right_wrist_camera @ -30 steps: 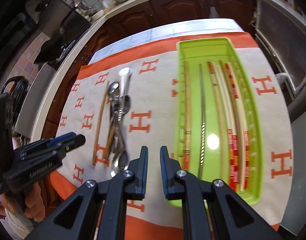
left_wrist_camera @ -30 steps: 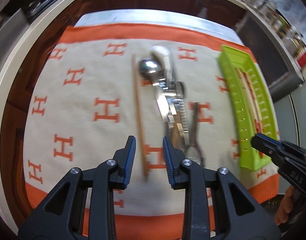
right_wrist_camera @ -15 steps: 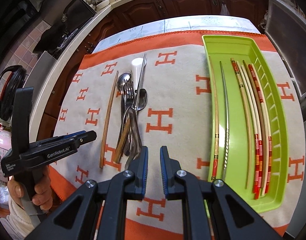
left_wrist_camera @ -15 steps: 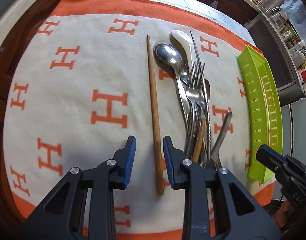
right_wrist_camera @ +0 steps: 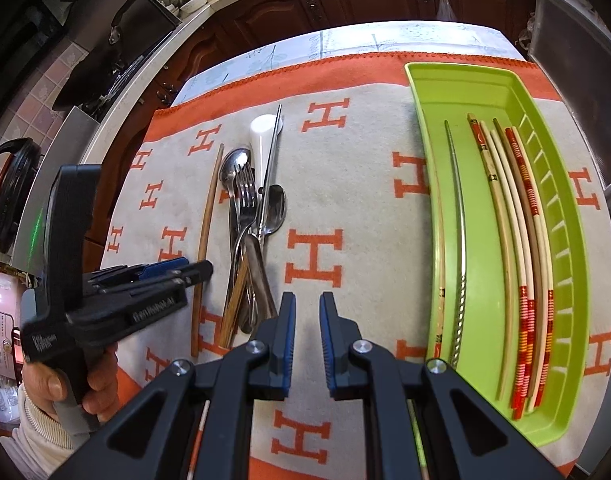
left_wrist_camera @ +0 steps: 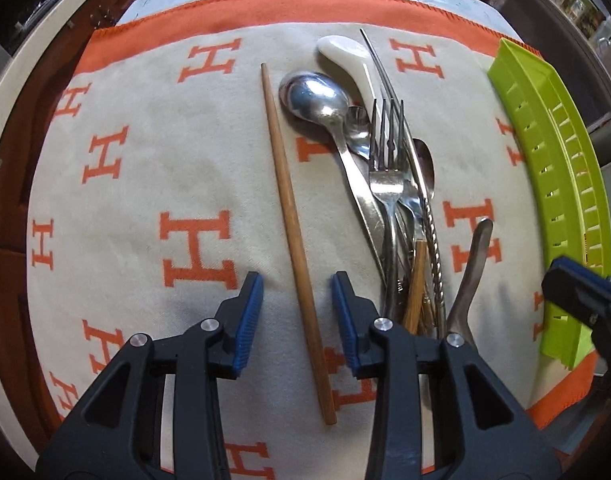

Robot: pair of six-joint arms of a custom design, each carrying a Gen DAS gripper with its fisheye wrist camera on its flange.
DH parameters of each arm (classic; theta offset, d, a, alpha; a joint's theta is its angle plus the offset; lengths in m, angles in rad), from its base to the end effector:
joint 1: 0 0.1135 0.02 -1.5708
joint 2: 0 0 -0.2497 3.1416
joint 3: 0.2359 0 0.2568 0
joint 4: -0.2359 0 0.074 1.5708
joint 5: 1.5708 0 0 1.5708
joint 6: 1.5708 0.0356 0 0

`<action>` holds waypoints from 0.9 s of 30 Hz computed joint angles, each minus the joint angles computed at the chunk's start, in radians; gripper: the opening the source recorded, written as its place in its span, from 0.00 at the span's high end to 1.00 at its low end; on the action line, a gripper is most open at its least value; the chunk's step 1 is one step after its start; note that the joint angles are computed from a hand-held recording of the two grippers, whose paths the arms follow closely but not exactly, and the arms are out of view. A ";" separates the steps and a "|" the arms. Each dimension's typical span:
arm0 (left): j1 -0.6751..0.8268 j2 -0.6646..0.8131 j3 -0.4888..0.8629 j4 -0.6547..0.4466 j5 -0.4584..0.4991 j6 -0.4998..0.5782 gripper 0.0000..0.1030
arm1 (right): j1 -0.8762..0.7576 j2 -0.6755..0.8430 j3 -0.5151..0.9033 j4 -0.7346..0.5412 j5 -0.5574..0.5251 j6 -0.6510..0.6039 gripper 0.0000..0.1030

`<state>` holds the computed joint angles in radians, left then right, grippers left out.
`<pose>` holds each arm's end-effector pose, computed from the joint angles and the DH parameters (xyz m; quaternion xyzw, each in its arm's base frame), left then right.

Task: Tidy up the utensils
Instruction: 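Move both open tools back over the remaining chopsticks and cutlery, then grasp a brown wooden chopstick with the left tool while the right grasps a metal chopstick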

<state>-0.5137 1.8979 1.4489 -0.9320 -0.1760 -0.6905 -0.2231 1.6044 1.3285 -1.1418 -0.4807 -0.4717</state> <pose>0.3269 -0.1773 0.1886 -0.0958 0.9870 0.0186 0.1273 0.2973 -0.0506 0.2485 -0.1381 0.9587 0.1979 0.1506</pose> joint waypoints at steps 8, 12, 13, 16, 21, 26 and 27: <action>0.107 -0.147 -0.188 0.160 0.140 -0.031 0.96 | 0.050 0.040 0.045 0.036 -0.008 0.047 0.89; 0.144 -0.205 -0.267 0.217 0.209 -0.050 0.96 | 0.092 0.089 0.081 0.056 -0.023 0.080 0.89; 0.151 -0.210 -0.277 0.226 0.219 -0.051 0.96 | 0.106 0.111 0.095 0.060 -0.029 0.092 0.89; 0.164 -0.230 -0.303 0.241 0.245 -0.046 0.96 | 0.140 0.185 0.140 0.074 -0.041 0.143 0.88; 0.159 -0.284 -0.361 0.260 0.258 -0.052 0.96 | 0.179 0.266 0.180 0.083 -0.027 0.192 0.88; 0.171 -0.313 -0.396 0.278 0.276 -0.042 0.96 | 0.190 0.278 0.171 0.119 -0.035 0.219 0.88; 0.171 -0.310 -0.394 0.279 0.276 -0.039 0.96 | 0.192 0.281 0.172 0.121 -0.035 0.219 0.88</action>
<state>-0.3430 1.5881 1.0549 -0.6529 0.0997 -0.7297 -0.0310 1.8850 1.5009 -1.0211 -0.5162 -0.2526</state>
